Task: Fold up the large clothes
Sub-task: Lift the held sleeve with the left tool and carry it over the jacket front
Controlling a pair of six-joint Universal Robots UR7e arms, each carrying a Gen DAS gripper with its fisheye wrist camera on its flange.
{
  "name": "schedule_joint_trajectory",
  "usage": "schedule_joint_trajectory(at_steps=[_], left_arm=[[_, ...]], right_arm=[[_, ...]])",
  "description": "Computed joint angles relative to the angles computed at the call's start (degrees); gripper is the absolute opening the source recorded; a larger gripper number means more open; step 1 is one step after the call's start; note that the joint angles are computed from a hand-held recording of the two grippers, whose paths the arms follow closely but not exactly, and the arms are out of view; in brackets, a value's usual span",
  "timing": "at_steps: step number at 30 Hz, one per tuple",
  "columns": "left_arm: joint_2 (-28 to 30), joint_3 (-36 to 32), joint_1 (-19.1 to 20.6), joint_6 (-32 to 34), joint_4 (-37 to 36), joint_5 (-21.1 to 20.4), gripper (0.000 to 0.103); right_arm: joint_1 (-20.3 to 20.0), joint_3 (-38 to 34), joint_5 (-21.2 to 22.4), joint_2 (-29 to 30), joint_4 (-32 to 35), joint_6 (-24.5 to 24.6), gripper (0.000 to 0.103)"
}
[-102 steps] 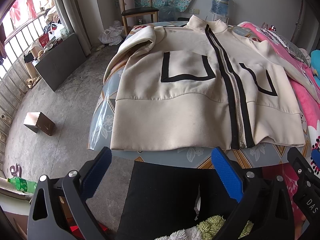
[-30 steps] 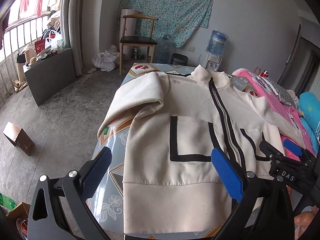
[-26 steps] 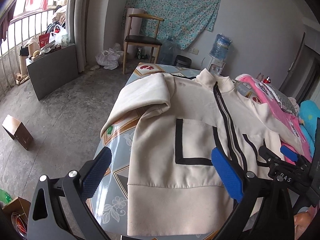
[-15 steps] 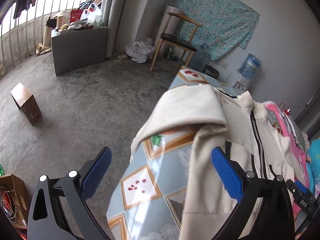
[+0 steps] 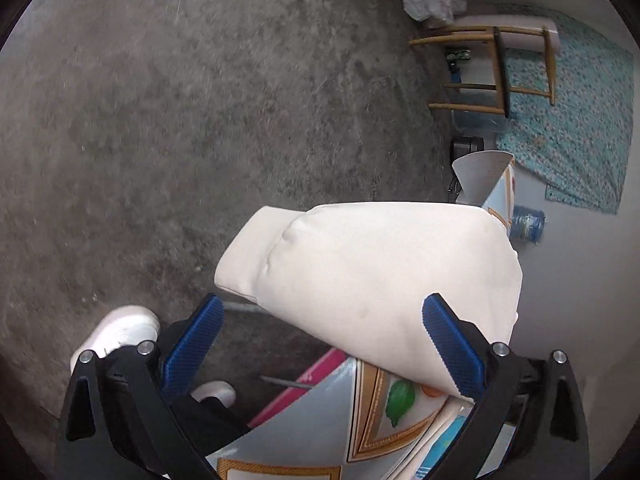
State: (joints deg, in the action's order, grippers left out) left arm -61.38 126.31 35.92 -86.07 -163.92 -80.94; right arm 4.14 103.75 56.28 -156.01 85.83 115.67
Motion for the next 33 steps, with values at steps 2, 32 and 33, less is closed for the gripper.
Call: schedule_joint_trajectory(at_steps=[2,32,33], left_arm=[[1.96,0.67,2.51,-1.26,-4.2,-4.41,0.098],[11.13,0.01,12.07,-5.87,-19.68,-8.29,0.0],[9.9,-0.23,11.67,-4.76,-17.99,-7.18,0.0]], right_arm=[[-1.21,0.14,-0.77,-0.44,0.89,-0.84,0.096],[-7.19,2.59,-7.58,-3.95,4.46,-7.48,0.096],[-6.63,2.54,-7.43,-3.78,4.04,-6.75,0.096]])
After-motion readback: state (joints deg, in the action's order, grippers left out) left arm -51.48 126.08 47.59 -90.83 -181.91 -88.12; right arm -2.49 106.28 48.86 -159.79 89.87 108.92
